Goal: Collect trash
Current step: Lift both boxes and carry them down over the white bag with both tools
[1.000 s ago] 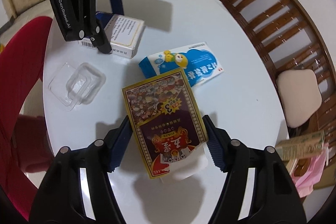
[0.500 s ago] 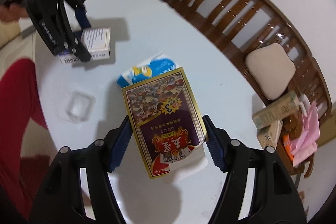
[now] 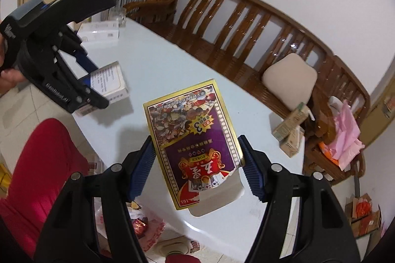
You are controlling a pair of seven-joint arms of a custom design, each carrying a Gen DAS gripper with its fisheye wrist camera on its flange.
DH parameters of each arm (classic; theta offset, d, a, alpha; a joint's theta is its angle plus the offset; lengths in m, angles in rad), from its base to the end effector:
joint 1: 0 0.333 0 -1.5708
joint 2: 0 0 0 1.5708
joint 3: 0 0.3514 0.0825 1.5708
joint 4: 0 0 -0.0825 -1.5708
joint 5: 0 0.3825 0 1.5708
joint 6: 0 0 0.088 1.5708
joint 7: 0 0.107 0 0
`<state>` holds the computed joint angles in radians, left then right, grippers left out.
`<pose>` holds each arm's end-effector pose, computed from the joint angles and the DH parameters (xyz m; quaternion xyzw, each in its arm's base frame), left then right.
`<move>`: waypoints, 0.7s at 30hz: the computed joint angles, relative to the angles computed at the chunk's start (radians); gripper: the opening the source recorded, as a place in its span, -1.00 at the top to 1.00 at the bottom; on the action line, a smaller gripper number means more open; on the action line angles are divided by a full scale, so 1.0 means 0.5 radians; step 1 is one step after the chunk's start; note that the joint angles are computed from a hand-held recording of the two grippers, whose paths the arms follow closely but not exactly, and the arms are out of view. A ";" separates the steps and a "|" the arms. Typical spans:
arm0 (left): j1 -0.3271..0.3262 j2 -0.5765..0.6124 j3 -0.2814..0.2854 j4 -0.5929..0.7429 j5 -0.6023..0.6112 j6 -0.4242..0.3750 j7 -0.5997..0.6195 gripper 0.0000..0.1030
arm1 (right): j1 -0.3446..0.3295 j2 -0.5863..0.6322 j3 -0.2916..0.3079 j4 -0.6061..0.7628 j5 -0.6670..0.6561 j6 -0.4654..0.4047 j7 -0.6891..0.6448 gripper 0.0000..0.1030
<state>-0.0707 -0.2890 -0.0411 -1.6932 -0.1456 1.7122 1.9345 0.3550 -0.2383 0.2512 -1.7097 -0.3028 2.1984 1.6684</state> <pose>0.4539 -0.0689 0.7635 -0.5126 0.8423 -0.1465 0.0799 0.4115 0.3011 0.7903 -0.8177 0.4258 -0.3031 0.2412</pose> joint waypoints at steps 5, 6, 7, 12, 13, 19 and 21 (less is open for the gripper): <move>-0.047 -0.176 -0.005 -0.164 -0.054 0.045 -0.001 -0.17 | 0.008 -0.157 0.059 -0.091 0.020 -0.038 0.084 -0.27; -0.059 -0.221 0.001 -0.207 -0.062 0.047 -0.001 -0.17 | 0.007 -0.182 0.073 -0.105 0.021 -0.046 0.093 -0.27; -0.071 -0.244 0.004 -0.239 -0.066 0.055 -0.003 -0.17 | 0.005 -0.206 0.090 -0.115 0.023 -0.062 0.104 -0.27; -0.133 -0.399 0.036 -0.423 -0.101 0.069 0.004 -0.17 | -0.008 -0.344 0.157 -0.215 0.052 -0.084 0.171 -0.27; -0.143 -0.433 0.037 -0.468 -0.100 0.075 0.002 -0.17 | -0.012 -0.371 0.169 -0.241 0.058 -0.082 0.182 -0.27; -0.200 -0.594 0.043 -0.699 -0.110 0.146 -0.057 -0.17 | -0.025 -0.509 0.234 -0.385 0.119 -0.074 0.240 -0.27; -0.216 -0.651 0.034 -0.777 -0.093 0.187 -0.082 -0.17 | -0.028 -0.542 0.247 -0.431 0.143 -0.068 0.250 -0.27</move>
<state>-0.1790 -0.6145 -0.0239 -2.0815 -0.1922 1.8058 1.8936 0.3410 -0.5095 0.3747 -1.9252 -0.2313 2.1642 1.7936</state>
